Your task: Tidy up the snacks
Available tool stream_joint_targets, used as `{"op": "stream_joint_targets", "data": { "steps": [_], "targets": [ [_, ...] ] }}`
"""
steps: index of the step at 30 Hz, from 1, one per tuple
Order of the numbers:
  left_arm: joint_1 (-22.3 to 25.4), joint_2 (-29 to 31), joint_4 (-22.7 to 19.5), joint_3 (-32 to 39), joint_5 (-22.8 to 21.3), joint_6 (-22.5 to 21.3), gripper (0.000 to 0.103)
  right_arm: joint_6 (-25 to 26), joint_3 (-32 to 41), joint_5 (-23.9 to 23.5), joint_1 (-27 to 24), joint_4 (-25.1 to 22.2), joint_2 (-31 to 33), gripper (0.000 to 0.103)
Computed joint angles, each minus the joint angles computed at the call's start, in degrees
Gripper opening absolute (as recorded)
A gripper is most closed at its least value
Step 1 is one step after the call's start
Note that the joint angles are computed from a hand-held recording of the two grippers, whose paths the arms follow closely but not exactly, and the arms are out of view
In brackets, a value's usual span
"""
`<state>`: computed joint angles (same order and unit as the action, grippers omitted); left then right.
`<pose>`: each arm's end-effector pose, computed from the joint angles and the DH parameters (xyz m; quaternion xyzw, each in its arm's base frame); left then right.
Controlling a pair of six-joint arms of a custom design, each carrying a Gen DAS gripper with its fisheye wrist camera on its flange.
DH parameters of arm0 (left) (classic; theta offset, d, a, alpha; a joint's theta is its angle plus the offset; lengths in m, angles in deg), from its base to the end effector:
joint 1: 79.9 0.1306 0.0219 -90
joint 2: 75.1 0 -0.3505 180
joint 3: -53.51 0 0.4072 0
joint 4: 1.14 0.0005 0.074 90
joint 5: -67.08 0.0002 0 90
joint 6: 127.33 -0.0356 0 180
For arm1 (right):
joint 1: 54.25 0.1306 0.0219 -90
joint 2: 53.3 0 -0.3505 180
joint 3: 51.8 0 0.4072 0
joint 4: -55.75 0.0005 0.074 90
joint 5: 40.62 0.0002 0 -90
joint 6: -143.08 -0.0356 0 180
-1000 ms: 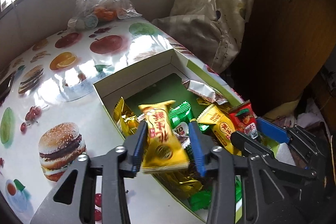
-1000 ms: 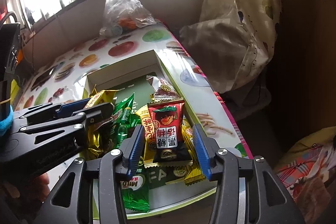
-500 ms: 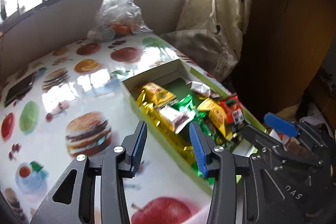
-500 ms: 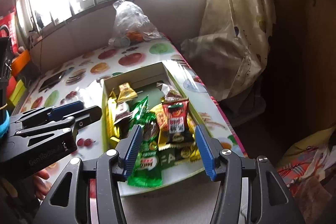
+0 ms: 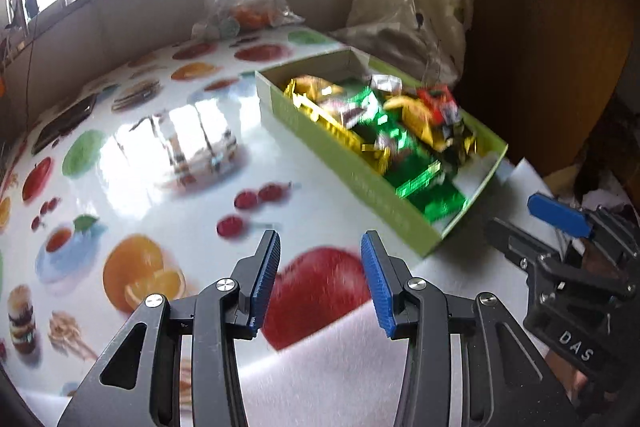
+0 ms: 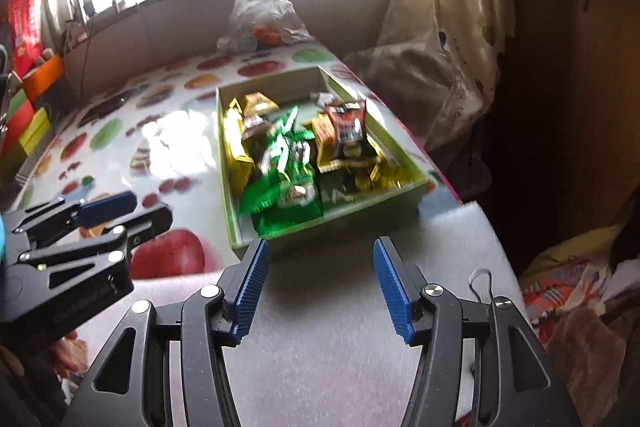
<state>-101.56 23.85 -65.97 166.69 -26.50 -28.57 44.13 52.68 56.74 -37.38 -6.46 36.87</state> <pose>0.5030 -0.1979 0.4922 0.0952 0.9362 -0.0600 0.3328 0.4710 0.1375 0.5005 -0.0413 0.9307 0.0217 0.3628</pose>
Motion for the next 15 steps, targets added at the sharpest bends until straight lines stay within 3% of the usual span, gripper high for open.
{"op": "stream_joint_targets", "data": {
  "steps": [15],
  "targets": [
    [-0.17,1.23,-1.99,-1.39,-0.31,1.29,0.044,-2.41,-2.17,0.76,0.45,-0.73,1.49,0.057]
  ]
}}
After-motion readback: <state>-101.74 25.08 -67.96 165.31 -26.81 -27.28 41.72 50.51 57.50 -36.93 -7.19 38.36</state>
